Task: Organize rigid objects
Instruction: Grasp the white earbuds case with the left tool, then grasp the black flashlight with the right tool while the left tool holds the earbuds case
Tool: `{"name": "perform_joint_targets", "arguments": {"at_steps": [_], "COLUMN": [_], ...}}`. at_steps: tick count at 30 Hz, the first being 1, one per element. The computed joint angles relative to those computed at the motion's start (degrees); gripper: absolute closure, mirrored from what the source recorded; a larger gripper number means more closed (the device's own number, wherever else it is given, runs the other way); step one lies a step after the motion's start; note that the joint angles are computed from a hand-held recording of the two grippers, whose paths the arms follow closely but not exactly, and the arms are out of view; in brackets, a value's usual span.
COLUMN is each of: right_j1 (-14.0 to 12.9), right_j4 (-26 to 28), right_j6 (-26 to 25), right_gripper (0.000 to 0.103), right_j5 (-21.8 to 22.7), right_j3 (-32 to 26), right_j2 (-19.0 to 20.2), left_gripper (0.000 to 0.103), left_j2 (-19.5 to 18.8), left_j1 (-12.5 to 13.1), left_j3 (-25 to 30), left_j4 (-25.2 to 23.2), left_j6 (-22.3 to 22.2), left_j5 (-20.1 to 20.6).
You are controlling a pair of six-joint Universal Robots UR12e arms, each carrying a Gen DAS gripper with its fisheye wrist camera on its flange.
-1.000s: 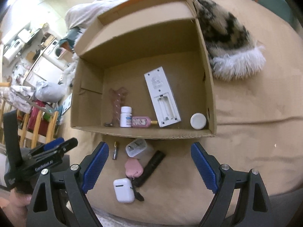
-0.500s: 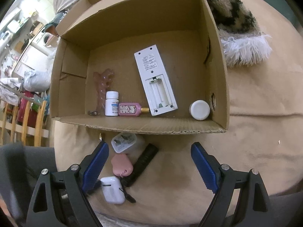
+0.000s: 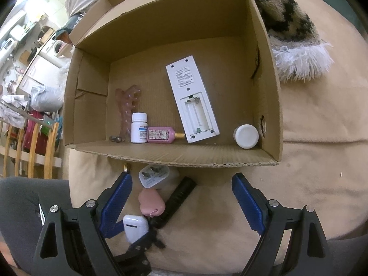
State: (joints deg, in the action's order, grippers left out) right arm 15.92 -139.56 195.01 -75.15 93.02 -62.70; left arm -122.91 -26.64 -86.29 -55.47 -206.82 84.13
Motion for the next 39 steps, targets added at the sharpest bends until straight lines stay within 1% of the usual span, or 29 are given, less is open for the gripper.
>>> {"name": "perform_joint_targets", "arguments": {"at_steps": [2, 5, 8, 10, 11, 12, 14, 15, 16, 17, 18, 19, 21, 23, 25, 28, 30, 31, 34, 36, 37, 39], "right_j1": [-0.1, -0.4, -0.8, -0.8, -0.7, -0.4, 0.4, 1.1, 2.0, 2.9, 3.7, 4.1, 4.4, 5.2, 5.8, 6.1, 6.2, 6.3, 6.3, 6.3, 6.2, 6.0], "right_j4": [0.2, 0.9, 1.5, 2.9, 4.1, 6.4, 12.7, 16.4, 18.8, 19.9, 20.7, 22.3, 25.2, 25.4, 24.6, 26.1, 27.1, 27.2, 27.2, 27.0, 26.9, 26.3], "right_j6": [0.0, 0.3, 0.5, -0.8, -2.4, -5.3, -13.8, -19.2, -24.1, -28.3, -31.8, -34.8, -38.0, -41.0, -42.1, -42.6, -42.8, -42.2, -39.7, -39.4, -39.7, -39.2], "right_gripper": [0.009, 0.009, 0.009, 0.009, 0.009, 0.009, 0.009, 0.009, 0.009, 0.009, 0.009, 0.009, 0.009, 0.009, 0.009, 0.009, 0.009, 0.009, 0.008, 0.008, 0.009, 0.016], "right_j5": [0.0, 0.7, 1.3, 1.3, 1.2, 1.0, -0.1, -1.3, -4.1, -7.4, -9.6, -10.2, -9.7, -11.5, -13.4, -12.4, -10.8, -10.2, -9.3, -9.0, -8.9, -8.9], "right_j3": [0.2, 0.3, 0.5, 0.3, -0.1, -0.9, -3.2, -4.7, -5.8, -6.5, -7.0, -7.7, -9.0, -9.5, -9.6, -10.6, -11.5, -11.8, -12.7, -12.6, -12.7, -12.5], "right_j2": [-0.2, -0.2, -0.4, -0.5, -0.5, -0.4, 0.1, 0.6, 1.1, 1.5, 1.9, 2.5, 3.7, 4.7, 5.6, 6.5, 7.2, 7.6, 8.5, 8.5, 8.5, 8.3], "left_gripper": [0.064, 0.064, 0.064, 0.064, 0.064, 0.064, 0.064, 0.064, 0.064, 0.064, 0.064, 0.064, 0.064, 0.064, 0.064, 0.064, 0.064, 0.064, 0.064, 0.064, 0.064, 0.064], "left_j2": [0.3, 1.4, 2.3, 2.9, 3.3, 3.5, 3.8, 3.6, 3.6, 3.7, 3.7, 3.7, 3.9, 3.9, 3.1, 2.5, 2.3, 2.0, 2.9, 2.8, 2.8, 2.5], "left_j1": [0.3, 1.1, 1.9, 2.4, 2.6, 2.8, 3.3, 3.6, 3.9, 4.1, 4.1, 4.2, 4.3, 4.0, 4.2, 4.2, 4.1, 3.9, 4.1, 3.7, 3.8, 3.4], "left_j3": [0.5, 0.1, 0.1, 0.0, -0.4, -0.5, -0.9, -0.7, -1.0, -1.4, -2.0, -2.3, -2.9, -2.7, -1.4, -0.2, 0.2, 0.5, -0.4, -0.3, -0.4, 0.2], "left_j4": [-2.0, -2.7, -2.8, -2.0, -1.6, -1.2, -0.5, -0.4, -0.1, 0.3, 1.1, 1.8, 2.9, 3.5, 3.4, 2.4, 1.8, 1.9, 2.1, 1.9, 1.7, 1.2], "left_j6": [0.0, 0.3, 0.3, 0.3, 0.4, 0.3, -0.3, -0.7, -1.2, -1.7, -2.4, -3.2, -3.6, -3.3, -2.7, -1.9, -1.6, -1.7, -0.9, -1.0, -1.1, -1.9], "left_j5": [1.2, 4.1, 5.2, 6.4, 6.9, 7.4, 7.5, 7.2, 6.7, 6.2, 5.6, 4.7, 4.7, 6.7, 7.7, 7.3, 7.3, 7.2, 7.2, 7.5, 7.3, 7.2]}}
